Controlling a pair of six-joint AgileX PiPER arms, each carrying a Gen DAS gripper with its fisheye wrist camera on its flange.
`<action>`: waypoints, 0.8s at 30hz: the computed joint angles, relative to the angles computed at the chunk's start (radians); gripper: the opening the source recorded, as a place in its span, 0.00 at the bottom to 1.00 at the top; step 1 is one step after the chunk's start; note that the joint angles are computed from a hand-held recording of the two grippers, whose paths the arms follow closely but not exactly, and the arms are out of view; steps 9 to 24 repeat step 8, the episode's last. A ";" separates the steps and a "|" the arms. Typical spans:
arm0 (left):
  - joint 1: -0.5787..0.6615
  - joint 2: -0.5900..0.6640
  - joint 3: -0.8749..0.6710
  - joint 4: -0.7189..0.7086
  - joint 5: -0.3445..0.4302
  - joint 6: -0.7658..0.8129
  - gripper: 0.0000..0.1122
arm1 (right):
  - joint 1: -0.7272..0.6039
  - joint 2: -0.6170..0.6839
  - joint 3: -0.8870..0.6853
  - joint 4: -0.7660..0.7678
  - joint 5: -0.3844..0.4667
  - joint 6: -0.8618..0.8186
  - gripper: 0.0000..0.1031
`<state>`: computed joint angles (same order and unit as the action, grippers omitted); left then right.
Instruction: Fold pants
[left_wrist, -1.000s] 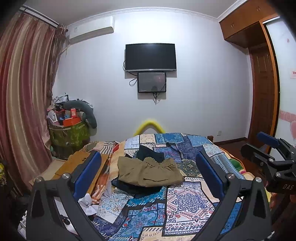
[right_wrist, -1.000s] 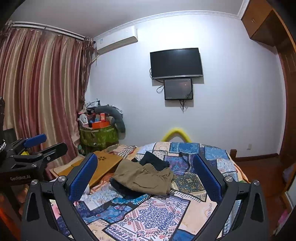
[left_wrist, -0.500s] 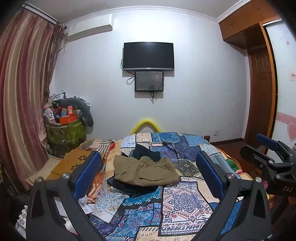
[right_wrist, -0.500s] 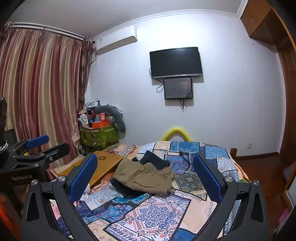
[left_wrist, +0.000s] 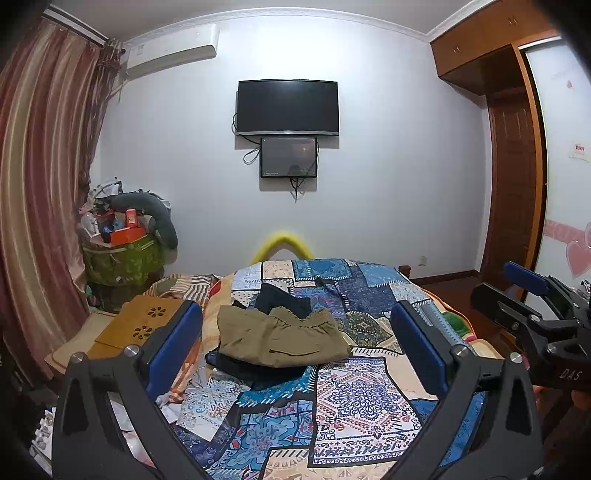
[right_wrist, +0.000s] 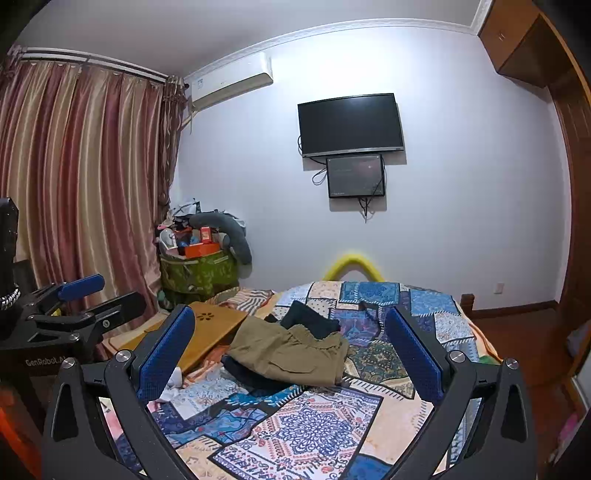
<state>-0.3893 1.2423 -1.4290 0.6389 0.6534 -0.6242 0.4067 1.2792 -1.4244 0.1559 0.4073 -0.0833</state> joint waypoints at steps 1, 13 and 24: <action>-0.004 0.002 -0.001 0.006 0.002 -0.003 0.92 | 0.000 0.000 0.001 0.001 -0.001 0.000 0.99; 0.002 0.003 -0.003 -0.019 -0.002 0.015 0.92 | -0.001 -0.002 0.007 0.001 0.000 0.006 0.99; 0.002 0.003 -0.003 -0.019 -0.002 0.015 0.92 | -0.001 -0.002 0.007 0.001 0.000 0.006 0.99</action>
